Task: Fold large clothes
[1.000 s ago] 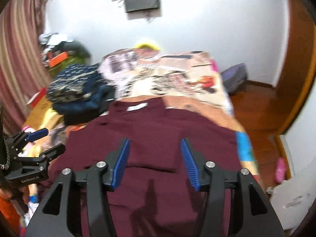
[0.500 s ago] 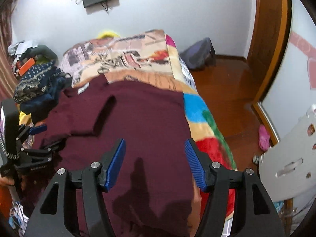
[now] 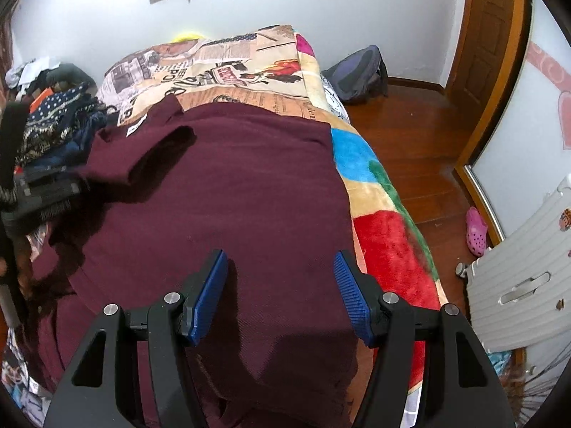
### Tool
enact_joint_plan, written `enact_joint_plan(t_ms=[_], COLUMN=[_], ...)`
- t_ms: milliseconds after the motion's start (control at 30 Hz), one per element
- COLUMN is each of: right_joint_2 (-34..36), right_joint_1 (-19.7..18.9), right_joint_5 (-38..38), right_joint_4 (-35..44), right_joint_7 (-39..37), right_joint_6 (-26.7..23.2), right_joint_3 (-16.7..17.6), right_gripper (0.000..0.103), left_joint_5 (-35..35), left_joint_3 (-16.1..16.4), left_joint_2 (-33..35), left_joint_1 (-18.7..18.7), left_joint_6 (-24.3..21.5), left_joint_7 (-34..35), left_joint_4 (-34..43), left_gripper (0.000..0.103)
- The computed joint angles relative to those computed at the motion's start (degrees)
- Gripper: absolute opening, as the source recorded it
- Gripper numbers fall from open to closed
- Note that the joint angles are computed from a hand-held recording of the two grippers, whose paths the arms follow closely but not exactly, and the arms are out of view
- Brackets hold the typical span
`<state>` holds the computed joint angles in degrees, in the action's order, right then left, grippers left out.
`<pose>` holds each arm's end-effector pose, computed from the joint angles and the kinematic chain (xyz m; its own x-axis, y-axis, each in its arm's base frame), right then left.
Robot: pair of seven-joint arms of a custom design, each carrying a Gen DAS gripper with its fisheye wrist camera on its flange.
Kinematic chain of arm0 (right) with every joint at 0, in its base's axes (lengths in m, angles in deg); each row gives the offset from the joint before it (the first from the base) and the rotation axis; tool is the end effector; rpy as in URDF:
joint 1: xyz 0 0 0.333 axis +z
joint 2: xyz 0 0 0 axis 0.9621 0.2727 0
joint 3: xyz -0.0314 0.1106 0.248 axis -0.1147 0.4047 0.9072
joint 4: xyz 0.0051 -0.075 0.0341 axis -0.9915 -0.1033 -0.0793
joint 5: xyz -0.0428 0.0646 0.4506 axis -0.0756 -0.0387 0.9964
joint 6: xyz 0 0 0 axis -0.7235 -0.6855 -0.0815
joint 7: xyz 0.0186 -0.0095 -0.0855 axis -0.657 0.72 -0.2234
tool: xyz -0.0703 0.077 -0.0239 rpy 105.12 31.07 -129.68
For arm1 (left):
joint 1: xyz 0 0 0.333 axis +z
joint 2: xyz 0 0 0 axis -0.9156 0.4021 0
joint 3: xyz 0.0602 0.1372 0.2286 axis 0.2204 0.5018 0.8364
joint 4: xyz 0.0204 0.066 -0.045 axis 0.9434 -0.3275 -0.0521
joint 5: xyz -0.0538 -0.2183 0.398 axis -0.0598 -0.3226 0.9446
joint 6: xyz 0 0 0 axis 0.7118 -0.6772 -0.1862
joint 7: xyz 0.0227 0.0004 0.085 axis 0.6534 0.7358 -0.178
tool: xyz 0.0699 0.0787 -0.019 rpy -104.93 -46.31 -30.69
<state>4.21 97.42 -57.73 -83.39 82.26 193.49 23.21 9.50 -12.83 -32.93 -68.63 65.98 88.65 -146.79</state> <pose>0.4558 0.3209 0.6513 -0.2285 -0.9699 -0.0845 -0.7886 0.2353 -0.5681 0.6614 -0.1204 0.6113 -0.5447 -0.8377 -0.0385 -0.6535 0.4528 -0.6065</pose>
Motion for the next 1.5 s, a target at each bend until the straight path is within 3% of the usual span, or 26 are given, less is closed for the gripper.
enact_joint_plan(t_ms=[167,467,633,767,967,1100,1233,1333,1500], right_joint_2=[0.26,4.07,6.36,7.7,8.15,7.88,7.76,7.71,7.34], right_joint_1=[-0.11,-0.57,0.07,0.82,1.54,1.64,1.66,1.72,1.79], right_joint_5=[-0.49,-3.0,-2.05,-0.72,-1.2,-0.89,-0.96,-1.16,-0.5], right_joint_4=[1.04,5.17,6.68,7.64,8.16,8.01,7.68,7.5,7.15], right_joint_7=[-0.84,0.03,0.16,-0.9,-2.54,-2.48,-1.75,-1.43,-1.81], right_joint_6=[0.82,2.87,2.76,1.29,-1.06,-1.22,-1.09,-1.03,-0.64], right_joint_3=[0.06,0.43,-0.05,-0.36,-0.26,-0.44,-0.35,-0.28,-0.52], right_gripper=[0.058,0.058,0.058,0.058,0.058,0.058,0.058,0.059,0.059], left_joint_5=[-6.3,-14.26,-15.75,-12.63,-3.24,-6.63,-8.43,-7.24,-9.54], left_joint_3=[1.52,5.79,7.32,7.64,7.61,8.7,8.87,8.82,10.28], left_joint_2=[-0.46,-4.17,-5.96,-7.03,-7.14,-6.83,-8.26,-9.55,-9.69], left_joint_1=[1.84,7.42,9.75,10.96,12.43,13.25,13.79,14.08,14.92], left_joint_6=[0.91,2.82,2.78,2.25,-4.24,-11.71,-11.84,-12.0,-16.37], left_joint_7=[-1.31,-1.86,-2.73,-4.28,-5.99,-3.8,-3.76,-4.09,-2.17], left_joint_4=[2.76,2.22,-0.37,-4.01,-9.51,-11.37,-12.87,-13.66,-12.28], left_gripper=[0.006,0.003,0.003,0.004,0.018,0.019,0.021,0.033,0.035])
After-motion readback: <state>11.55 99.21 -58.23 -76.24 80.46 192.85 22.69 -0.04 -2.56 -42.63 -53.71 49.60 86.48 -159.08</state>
